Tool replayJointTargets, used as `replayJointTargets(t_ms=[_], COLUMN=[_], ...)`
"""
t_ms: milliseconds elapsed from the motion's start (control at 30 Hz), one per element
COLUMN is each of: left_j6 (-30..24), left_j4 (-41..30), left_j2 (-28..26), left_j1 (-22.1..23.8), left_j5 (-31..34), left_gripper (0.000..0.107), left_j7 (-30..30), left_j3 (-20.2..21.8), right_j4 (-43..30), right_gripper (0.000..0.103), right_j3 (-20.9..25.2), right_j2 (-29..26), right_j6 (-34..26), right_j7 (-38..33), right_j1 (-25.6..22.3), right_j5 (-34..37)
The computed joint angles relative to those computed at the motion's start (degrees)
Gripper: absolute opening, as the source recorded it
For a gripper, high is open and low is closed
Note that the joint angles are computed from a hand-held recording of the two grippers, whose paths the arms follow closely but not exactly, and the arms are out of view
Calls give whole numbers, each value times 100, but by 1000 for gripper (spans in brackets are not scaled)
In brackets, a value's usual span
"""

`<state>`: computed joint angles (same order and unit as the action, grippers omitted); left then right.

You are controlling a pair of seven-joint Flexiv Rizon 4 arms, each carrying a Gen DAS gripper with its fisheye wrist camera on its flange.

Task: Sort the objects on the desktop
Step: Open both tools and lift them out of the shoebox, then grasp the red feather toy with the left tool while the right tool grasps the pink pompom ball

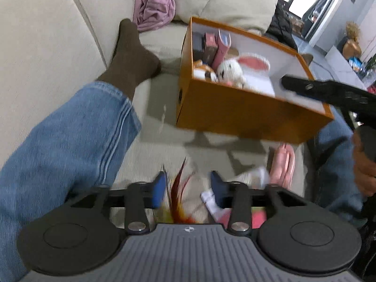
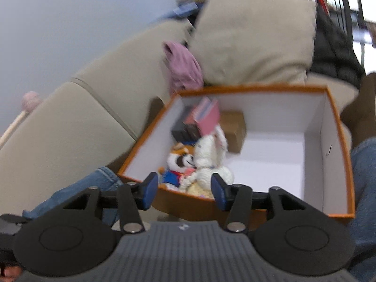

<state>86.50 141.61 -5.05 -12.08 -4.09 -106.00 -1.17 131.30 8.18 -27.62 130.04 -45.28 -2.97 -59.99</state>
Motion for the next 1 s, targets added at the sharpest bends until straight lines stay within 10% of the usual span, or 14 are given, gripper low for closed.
replayJointTargets(t_ms=[267,567,767,1000], left_j6=[-872,-1191,-82,950], left_j4=[-96,-339,222,470], left_j2=[8,-483,-754,-681], left_j1=[-187,-352,-17,-901], left_j5=[1056,1624,474,536], left_gripper=[59,59,9,0], left_j7=[-787,-1229,-512,-922], left_j3=[125,147,-251,769], right_j4=[1279,1845,1965,2016], right_gripper=[64,65,65,65], right_j3=[0,57,187,313], right_j2=[402,684,761,779], right_j6=[593,-176,-498,-576], right_j7=[-1538,-2570,-2860,-3187], right_j1=[190,533,575,570], right_j5=[1216,2073,2211,2261])
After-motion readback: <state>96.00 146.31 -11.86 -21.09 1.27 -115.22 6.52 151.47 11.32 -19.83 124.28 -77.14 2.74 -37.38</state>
